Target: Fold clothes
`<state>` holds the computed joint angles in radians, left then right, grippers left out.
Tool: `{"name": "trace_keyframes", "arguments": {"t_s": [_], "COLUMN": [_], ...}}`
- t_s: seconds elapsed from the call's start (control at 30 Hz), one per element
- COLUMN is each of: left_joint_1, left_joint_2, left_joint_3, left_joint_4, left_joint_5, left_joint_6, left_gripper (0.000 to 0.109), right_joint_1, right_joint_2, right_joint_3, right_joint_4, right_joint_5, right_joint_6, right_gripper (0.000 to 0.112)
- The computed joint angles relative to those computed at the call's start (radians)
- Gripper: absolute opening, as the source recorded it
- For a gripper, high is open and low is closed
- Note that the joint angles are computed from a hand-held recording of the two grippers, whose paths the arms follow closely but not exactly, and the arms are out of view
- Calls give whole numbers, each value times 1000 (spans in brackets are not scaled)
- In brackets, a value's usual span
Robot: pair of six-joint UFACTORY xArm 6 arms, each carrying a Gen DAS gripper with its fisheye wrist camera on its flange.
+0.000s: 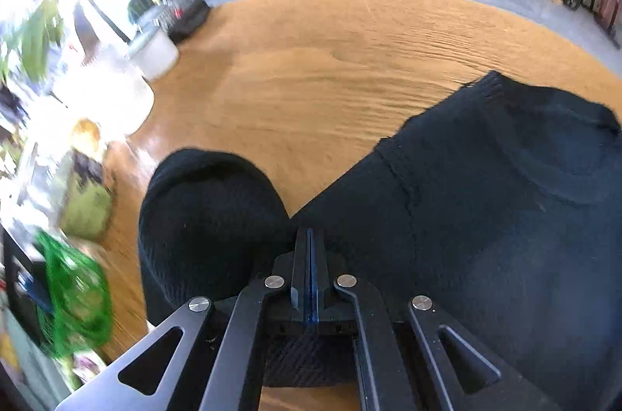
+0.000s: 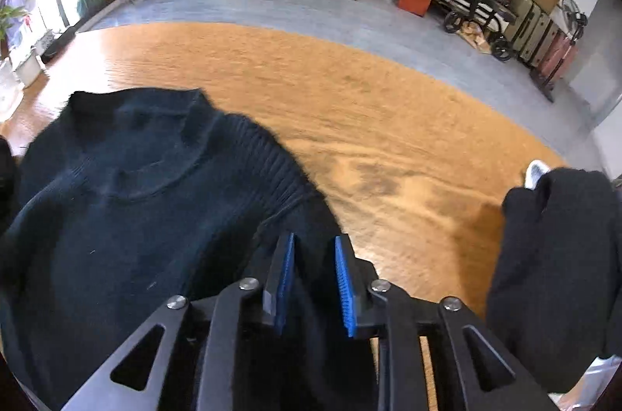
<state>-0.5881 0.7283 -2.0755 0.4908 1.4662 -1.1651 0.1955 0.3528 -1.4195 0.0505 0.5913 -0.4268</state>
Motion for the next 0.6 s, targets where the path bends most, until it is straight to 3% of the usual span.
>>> {"name": "trace_keyframes", "arguments": {"t_s": [0.13, 0.3, 0.43, 0.6], "left_joint_1": [19, 53, 50, 37], "left_joint_2": [84, 69, 43, 12], "left_joint_3": [-124, -72, 6, 96], "left_joint_4": [52, 105, 180, 278], "left_joint_5": [83, 23, -23, -55], "left_joint_6": [58, 77, 179, 301], "left_gripper": [1, 1, 1, 1], "right_joint_1": [7, 49, 49, 12], "right_joint_2": [81, 169, 197, 204], "right_joint_3": [-108, -213, -254, -272], "right_joint_4": [-63, -215, -170, 5], "right_joint_5": [13, 5, 11, 47], "right_joint_6": [93, 181, 114, -47], "right_gripper": [32, 32, 34, 43]}}
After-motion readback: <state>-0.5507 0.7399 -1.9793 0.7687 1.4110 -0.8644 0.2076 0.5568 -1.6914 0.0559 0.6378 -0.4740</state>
